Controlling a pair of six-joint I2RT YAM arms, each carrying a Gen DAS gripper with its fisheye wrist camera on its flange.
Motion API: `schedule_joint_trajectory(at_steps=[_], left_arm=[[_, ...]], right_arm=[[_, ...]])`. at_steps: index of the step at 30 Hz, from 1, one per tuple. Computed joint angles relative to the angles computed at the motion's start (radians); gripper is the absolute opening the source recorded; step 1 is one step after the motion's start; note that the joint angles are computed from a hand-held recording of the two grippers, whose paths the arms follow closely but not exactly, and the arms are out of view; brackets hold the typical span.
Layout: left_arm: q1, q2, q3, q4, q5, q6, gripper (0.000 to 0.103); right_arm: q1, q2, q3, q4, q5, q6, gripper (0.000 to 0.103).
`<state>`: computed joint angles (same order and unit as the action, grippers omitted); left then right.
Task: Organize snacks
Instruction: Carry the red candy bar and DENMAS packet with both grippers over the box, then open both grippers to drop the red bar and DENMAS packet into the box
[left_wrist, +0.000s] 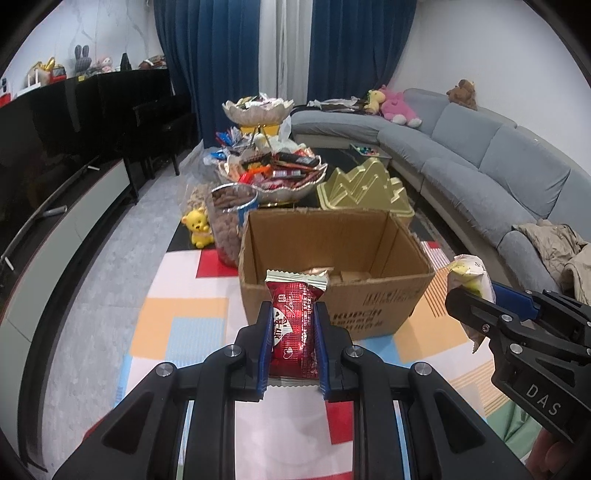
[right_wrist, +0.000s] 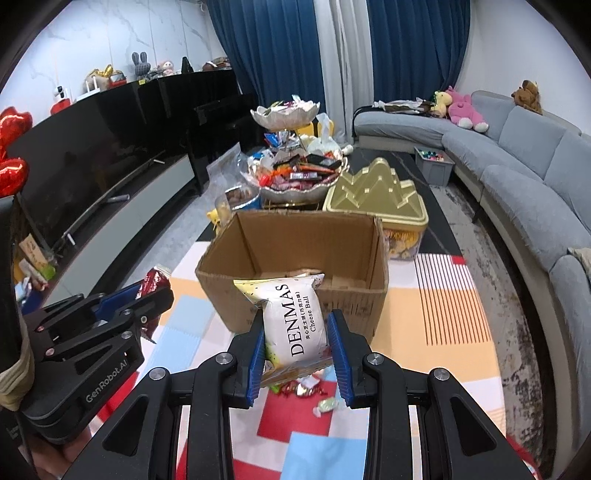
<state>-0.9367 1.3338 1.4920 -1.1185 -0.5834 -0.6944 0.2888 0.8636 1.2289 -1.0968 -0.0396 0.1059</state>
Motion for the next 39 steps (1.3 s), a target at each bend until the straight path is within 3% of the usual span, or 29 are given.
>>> schedule_joint_trajectory(at_steps=[17, 39], left_arm=[[0.169, 0.124, 0.093, 0.132, 0.102, 0.194, 0.021], [0.336, 0.31, 0.135, 0.264, 0.263, 0.293, 0.022]], right_arm=[[-0.079, 0.156, 0.079, 0.095, -0.044, -0.053, 0.034], [-0.135, 0.402, 0.11, 0.259, -0.106, -0.089, 0.034]])
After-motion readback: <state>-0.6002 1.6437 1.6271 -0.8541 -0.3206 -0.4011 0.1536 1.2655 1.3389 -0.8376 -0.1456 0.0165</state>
